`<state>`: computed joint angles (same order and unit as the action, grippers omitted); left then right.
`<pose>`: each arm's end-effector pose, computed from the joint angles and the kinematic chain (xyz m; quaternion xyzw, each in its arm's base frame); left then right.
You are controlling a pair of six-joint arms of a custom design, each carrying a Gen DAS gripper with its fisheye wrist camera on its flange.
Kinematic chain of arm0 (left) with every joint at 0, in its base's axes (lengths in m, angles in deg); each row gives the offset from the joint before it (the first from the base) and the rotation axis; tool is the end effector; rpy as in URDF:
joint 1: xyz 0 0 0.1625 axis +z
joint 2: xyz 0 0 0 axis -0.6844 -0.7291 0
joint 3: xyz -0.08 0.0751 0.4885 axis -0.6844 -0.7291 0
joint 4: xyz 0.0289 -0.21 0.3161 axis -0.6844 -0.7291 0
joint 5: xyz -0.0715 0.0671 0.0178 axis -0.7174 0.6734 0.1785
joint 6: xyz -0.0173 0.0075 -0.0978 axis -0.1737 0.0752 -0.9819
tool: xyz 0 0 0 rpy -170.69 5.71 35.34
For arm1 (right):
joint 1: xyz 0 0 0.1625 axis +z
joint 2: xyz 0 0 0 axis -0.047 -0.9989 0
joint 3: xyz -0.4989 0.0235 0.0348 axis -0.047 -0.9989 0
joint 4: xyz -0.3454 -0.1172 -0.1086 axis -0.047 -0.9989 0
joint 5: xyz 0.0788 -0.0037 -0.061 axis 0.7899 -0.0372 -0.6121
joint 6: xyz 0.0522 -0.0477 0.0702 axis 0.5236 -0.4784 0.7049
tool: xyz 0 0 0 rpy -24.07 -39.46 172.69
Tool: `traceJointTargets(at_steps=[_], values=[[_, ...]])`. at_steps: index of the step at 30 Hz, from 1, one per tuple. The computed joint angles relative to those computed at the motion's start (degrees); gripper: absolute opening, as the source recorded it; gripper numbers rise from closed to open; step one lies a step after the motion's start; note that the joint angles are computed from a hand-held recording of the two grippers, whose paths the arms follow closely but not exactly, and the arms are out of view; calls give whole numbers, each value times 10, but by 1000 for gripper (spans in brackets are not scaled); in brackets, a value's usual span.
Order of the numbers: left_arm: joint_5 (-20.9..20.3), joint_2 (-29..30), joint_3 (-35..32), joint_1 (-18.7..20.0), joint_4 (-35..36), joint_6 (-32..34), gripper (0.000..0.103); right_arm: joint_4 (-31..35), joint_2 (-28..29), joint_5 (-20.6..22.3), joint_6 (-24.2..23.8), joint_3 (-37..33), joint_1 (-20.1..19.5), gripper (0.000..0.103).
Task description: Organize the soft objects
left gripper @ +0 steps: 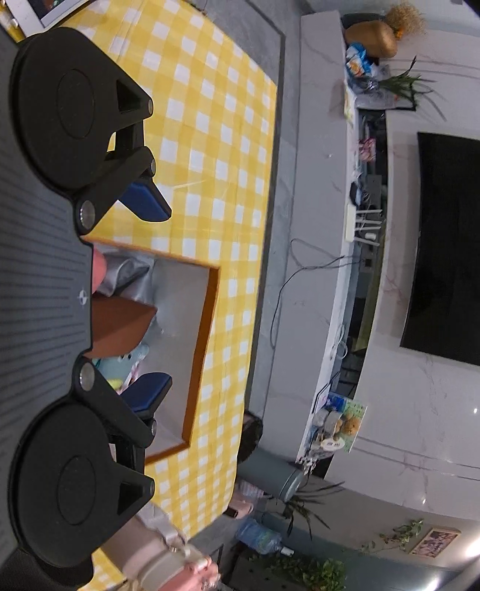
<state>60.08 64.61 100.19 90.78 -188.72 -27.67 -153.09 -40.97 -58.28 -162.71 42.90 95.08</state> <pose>-0.4004 -0.7685 0.0306 0.0385 0.8255 -0.4625 0.3212 0.1148 -0.7976 0.3276 0.5950 -0.7536 -0.1030 0.2596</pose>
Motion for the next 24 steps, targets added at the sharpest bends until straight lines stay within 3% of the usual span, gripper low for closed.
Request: traceJointTargets(at_steps=[3,8,10,12,15,17,19,21,23,24], values=[[34,7,-4,-3,-2,-12,103,-24,-3,32,7,8,-3,92],[76,11,-2,-5,-63,33,103,-112,-4,93,16,33,-6,94],[77,9,5,-5,-97,41,103,-172,1,110,31,50,-6,94],[64,-1,21,-4,-108,25,103,-177,13,124,58,39,-6,92],[44,-8,35,-3,-128,30,103,-263,32,111,76,49,0,79],[48,-4,29,-4,-133,45,103,-272,44,104,103,37,3,67],[52,0,24,-4,-125,48,103,-283,59,95,121,22,4,36],[64,7,16,-4,-112,54,103,-257,71,91,141,-2,3,14],[75,9,13,-3,-89,43,103,-215,78,81,171,-27,2,0],[76,8,15,-2,-82,38,103,-215,81,81,173,-32,1,0]])
